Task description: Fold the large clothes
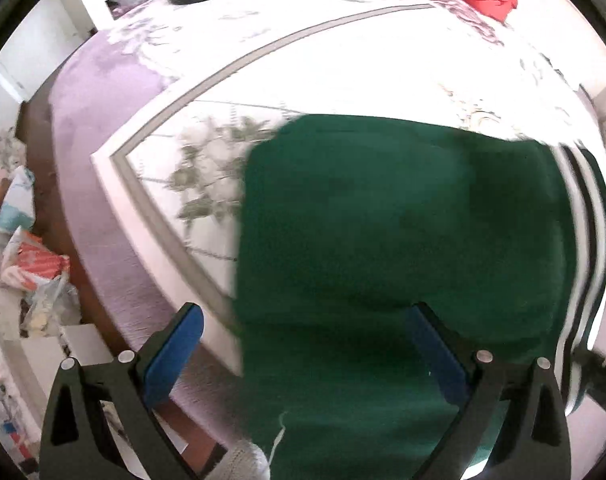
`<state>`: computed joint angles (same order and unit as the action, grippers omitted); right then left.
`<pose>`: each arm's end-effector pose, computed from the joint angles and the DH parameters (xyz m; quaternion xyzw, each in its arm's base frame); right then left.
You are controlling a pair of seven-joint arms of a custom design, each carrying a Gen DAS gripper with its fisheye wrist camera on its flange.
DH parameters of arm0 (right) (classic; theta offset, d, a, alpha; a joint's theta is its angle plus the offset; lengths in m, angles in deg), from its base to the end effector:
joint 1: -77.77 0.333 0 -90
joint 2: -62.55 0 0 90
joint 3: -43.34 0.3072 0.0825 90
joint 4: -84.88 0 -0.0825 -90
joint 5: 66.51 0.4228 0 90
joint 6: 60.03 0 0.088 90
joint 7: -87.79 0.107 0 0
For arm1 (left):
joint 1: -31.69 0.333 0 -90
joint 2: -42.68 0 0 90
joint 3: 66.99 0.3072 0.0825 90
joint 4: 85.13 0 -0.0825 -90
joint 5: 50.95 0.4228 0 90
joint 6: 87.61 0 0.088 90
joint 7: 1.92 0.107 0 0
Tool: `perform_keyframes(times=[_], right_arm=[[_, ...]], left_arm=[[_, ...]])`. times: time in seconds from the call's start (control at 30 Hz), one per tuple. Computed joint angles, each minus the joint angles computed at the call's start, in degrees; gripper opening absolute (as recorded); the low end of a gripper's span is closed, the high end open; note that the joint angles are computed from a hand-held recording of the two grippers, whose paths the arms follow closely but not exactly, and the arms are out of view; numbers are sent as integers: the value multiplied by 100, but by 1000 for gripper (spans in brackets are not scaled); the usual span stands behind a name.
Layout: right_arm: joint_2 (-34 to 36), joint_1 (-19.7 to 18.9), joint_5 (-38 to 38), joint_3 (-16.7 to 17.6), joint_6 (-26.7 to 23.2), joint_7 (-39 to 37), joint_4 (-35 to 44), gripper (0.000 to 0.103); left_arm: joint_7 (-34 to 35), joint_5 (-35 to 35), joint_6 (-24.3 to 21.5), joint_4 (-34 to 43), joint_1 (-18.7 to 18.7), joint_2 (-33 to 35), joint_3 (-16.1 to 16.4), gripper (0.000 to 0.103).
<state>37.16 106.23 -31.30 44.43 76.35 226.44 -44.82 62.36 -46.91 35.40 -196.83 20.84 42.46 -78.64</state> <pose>0.4357 0.2549 0.5791 -0.4076 0.8355 0.2285 0.2891 0.5671 -0.2318 0.4753 -0.7115 0.6948 -0.0824 0.0654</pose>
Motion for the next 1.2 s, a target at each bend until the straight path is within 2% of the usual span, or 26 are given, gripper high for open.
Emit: perform_keyframes(times=[0.03,0.07,0.13,0.17,0.23,0.27,0.3,0.37,0.4,0.47,0.5,0.57,0.6,0.67,0.7,0.73,0.77,0.8,0.87,0.93,0.97,1.0,1.03,1.1,1.13,1.2], right_arm=[[-29,-41,-126,11,-292,44,15,15],[118,5,-541,-70,-904,197,231,16],[559,-200,-816,-11,-2009,96,751,21],[697,-265,-845,-3,-2167,-1,887,21],[822,-382,-866,37,-1964,-324,1064,23],[914,-424,-935,64,-1889,-521,1201,36],[1019,-445,-960,80,-1635,-867,1318,60],[1176,-494,-925,113,-1203,-1262,1400,92],[1395,-465,-711,81,-977,-1670,1492,95],[1883,-452,-77,35,-1007,-2331,1737,94],[2174,-400,561,-44,-1059,-2717,1825,77],[2295,-604,1029,131,-1001,-2572,1805,37],[2219,-655,1154,194,-920,-2389,1780,28],[1721,-676,1674,268,-361,-2110,1426,21],[1326,-638,1693,265,29,-1729,1166,17],[1101,-800,1310,421,171,-1349,1031,16],[909,-773,757,376,251,-817,849,16],[654,-945,376,433,203,1,468,15],[457,-1015,159,361,24,901,4,15],[460,-915,-27,145,-455,879,-49,24],[406,-845,-25,72,-473,786,-82,32],[295,-742,71,-15,-492,578,-145,45],[184,-676,97,-131,-711,360,-131,53],[-85,-740,-354,-190,-1482,300,-80,88],[-228,-767,-609,-204,-1940,240,-74,92],[-356,-595,-363,-261,-2175,-89,-297,92]], left_arm=[[-50,137,-80,14,17,45,17,103],[-63,208,-158,4,18,70,21,103],[-123,330,-422,78,25,211,42,103],[-217,277,-431,-86,-1,97,24,103],[-232,230,-329,-189,36,60,58,103],[-237,252,-305,-223,42,50,58,103],[-258,257,-297,-268,29,19,39,103],[-228,257,-287,-261,22,67,25,103],[-212,253,-296,-249,10,93,15,103],[-229,308,-303,-231,-30,120,-11,103],[-216,362,-341,-189,-48,142,-19,103],[-227,384,-401,-182,-91,55,-45,103],[-218,376,-378,-175,-89,40,-37,103],[-239,255,-289,-189,-72,2,-20,103],[-291,153,-210,-206,-58,-9,-9,103],[-344,98,-199,-177,-52,15,-8,103],[-412,53,-233,-118,-54,63,-13,103],[-471,15,-297,-40,-64,118,-22,103],[-489,-64,-330,32,-94,119,-38,103],[-379,-102,-286,-61,-124,-23,-59,103],[-290,-126,-278,-138,-129,-106,-64,103],[-190,-150,-328,-228,-142,-197,-81,103],[-89,-186,-380,-309,-146,-260,-87,103],[51,-241,-427,-492,-184,-364,-137,103],[78,-185,-473,-555,-208,-381,-171,103],[177,-26,-535,-719,-297,-377,-266,103]])
